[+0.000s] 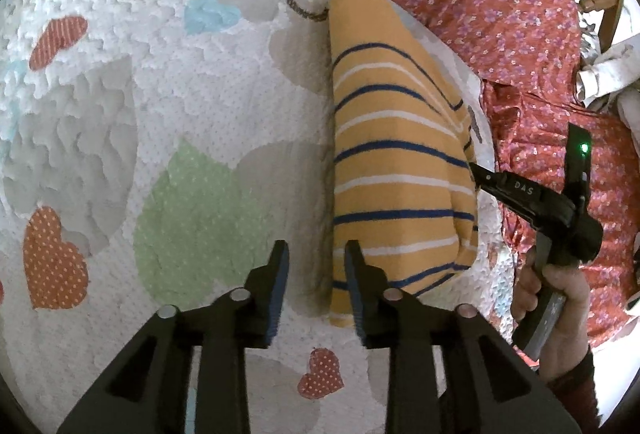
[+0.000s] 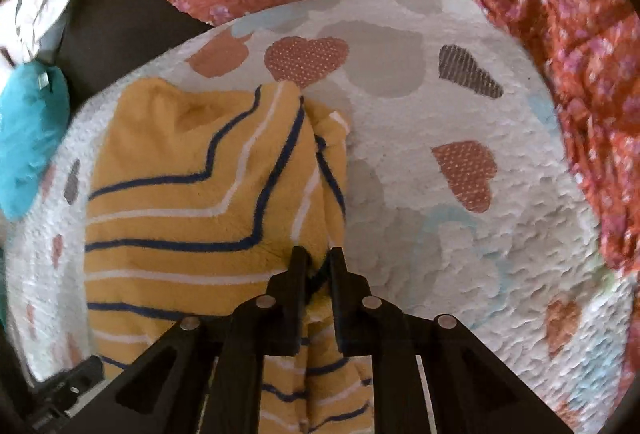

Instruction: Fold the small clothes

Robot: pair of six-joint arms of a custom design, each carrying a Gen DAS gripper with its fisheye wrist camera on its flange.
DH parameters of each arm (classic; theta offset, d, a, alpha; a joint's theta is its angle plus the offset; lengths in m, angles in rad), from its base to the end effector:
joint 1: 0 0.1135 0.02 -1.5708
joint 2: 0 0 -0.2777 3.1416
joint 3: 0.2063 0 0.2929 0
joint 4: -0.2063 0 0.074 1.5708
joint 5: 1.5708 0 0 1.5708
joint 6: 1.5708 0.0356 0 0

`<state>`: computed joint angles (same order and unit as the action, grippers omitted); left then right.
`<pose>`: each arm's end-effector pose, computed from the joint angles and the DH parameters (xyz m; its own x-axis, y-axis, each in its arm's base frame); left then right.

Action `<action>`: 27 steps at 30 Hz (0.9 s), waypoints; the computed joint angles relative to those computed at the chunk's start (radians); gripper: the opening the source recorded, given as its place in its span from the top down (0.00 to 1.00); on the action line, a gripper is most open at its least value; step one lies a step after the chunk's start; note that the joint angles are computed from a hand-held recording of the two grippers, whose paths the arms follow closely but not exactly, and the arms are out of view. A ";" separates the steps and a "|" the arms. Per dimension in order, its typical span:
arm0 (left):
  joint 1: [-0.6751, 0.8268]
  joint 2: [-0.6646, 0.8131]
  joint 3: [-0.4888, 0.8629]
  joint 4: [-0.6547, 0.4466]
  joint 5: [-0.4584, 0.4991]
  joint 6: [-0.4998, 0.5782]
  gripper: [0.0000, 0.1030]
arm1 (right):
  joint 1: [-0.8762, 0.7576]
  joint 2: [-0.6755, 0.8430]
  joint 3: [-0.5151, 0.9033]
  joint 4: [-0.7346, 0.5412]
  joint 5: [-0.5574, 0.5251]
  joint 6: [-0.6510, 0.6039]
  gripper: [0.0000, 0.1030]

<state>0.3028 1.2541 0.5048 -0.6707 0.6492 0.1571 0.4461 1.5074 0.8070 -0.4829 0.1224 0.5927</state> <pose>0.1970 0.0390 0.1249 -0.9557 -0.1680 -0.2419 -0.0013 0.8238 -0.5668 0.2740 0.1262 0.1505 -0.9087 0.1800 -0.3766 0.1459 0.9823 0.1173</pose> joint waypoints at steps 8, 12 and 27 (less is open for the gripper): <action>0.001 0.063 -0.004 0.048 0.035 -0.021 0.55 | -0.055 -0.216 -0.187 0.182 -0.092 -0.008 0.16; -0.046 0.086 -0.022 0.157 0.027 -0.093 0.44 | -0.112 -0.221 -0.268 0.291 -0.224 0.022 0.14; -0.329 0.098 -0.042 0.273 -0.077 -0.177 0.75 | -0.062 -0.140 -0.460 0.614 -0.396 0.254 0.71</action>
